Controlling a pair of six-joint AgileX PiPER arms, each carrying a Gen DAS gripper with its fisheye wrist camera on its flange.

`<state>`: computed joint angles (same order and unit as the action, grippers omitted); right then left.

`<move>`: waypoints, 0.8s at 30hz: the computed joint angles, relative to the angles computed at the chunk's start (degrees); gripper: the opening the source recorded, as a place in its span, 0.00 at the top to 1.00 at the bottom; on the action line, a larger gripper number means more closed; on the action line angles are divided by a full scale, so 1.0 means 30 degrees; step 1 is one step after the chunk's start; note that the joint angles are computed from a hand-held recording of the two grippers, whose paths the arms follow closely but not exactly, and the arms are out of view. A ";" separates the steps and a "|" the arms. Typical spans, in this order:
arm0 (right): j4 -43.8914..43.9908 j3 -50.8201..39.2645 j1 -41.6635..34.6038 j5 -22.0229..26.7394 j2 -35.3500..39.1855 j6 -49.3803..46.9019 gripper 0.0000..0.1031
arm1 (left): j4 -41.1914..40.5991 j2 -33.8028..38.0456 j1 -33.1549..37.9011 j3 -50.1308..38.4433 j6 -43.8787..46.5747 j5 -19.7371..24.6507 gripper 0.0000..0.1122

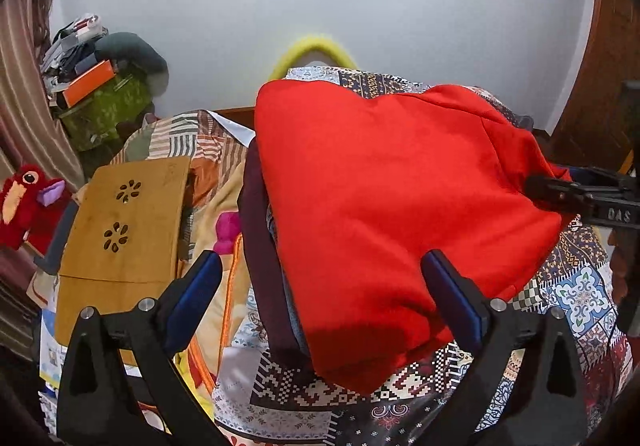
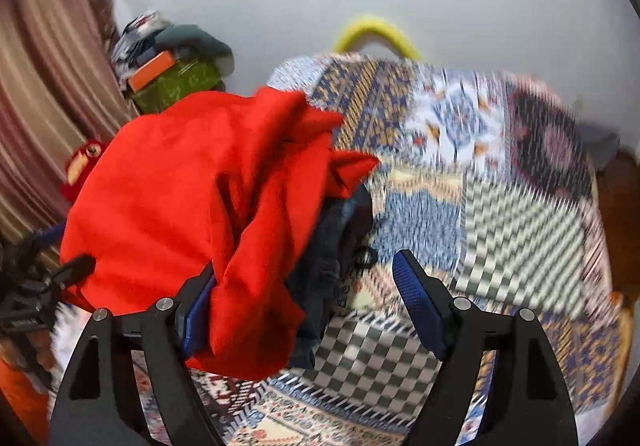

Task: Fold large clothes
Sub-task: 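Place the red jacket on top of the blue and maroon stack, open both tools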

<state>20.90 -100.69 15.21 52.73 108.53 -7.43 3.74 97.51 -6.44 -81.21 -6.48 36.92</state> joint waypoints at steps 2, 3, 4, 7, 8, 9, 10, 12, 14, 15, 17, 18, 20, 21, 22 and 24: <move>0.0422 0.0618 -0.0453 -0.0184 -0.0399 0.0205 0.25 | 0.0097 -0.0038 -0.0090 0.0114 -0.0113 -0.0018 0.08; -0.0112 0.1216 -0.0322 -0.0664 -0.0880 0.0654 0.25 | 0.0197 -0.0032 -0.0137 0.0161 -0.0271 -0.0012 0.08; -0.0503 0.1643 -0.0274 -0.0965 -0.1356 0.0891 0.25 | 0.0489 -0.0121 -0.0287 0.0229 -0.0615 0.0044 0.08; -0.1937 0.2714 0.0103 -0.1211 -0.3077 0.1542 0.25 | 0.1307 -0.0523 -0.0536 0.0486 -0.1539 0.0314 0.08; -0.2600 0.3078 0.0349 -0.1319 -0.3776 0.1868 0.25 | 0.1310 -0.0708 -0.0559 0.0529 -0.1633 0.0644 0.08; -0.3058 0.3180 0.0470 -0.1374 -0.4142 0.2045 0.25 | 0.1365 -0.0866 -0.0609 0.0499 -0.1803 0.1078 0.08; -0.3281 0.3462 0.0617 -0.1332 -0.4847 0.2074 0.25 | 0.1499 -0.1043 -0.0651 0.0562 -0.1986 0.1292 0.08; -0.2612 0.4056 0.0635 -0.1276 -0.6178 0.1498 0.25 | 0.2205 -0.1723 -0.0949 0.0890 -0.2700 0.1796 0.09; -0.2164 0.4655 0.0755 -0.1228 -0.7857 0.1359 0.25 | 0.3254 -0.2893 -0.1512 0.1513 -0.3582 0.2144 0.09; -0.2012 0.4828 0.0809 -0.1314 -0.8380 0.1244 0.25 | 0.3702 -0.3628 -0.1850 0.1872 -0.4019 0.2237 0.09; -0.1970 0.5361 0.1177 -0.1433 -1.0074 0.1265 0.24 | 0.4583 -0.4971 -0.2638 0.2384 -0.4975 0.2509 0.09; -0.2011 0.5684 0.1398 -0.1644 -1.0760 0.1334 0.23 | 0.5211 -0.6019 -0.3247 0.2722 -0.5630 0.2677 0.09; -0.2505 0.6212 0.2025 -0.1833 -1.2467 0.1867 0.23 | 0.6623 -0.7541 -0.4486 0.3123 -0.7100 0.3064 0.09; -0.2628 0.6474 0.2280 -0.1978 -1.3088 0.2050 0.23 | 0.7876 -0.8611 -0.5589 0.3352 -0.8354 0.3449 0.09; -0.2776 0.6721 0.2627 -0.2081 -1.3891 0.2297 0.23 | 0.8890 -0.9234 -0.6507 0.3372 -0.9354 0.3838 0.09; -0.3673 0.7185 0.3504 -0.2435 -1.5125 0.3238 0.23 | 1.1499 -1.0570 -0.8964 0.3457 -1.1931 0.5054 0.09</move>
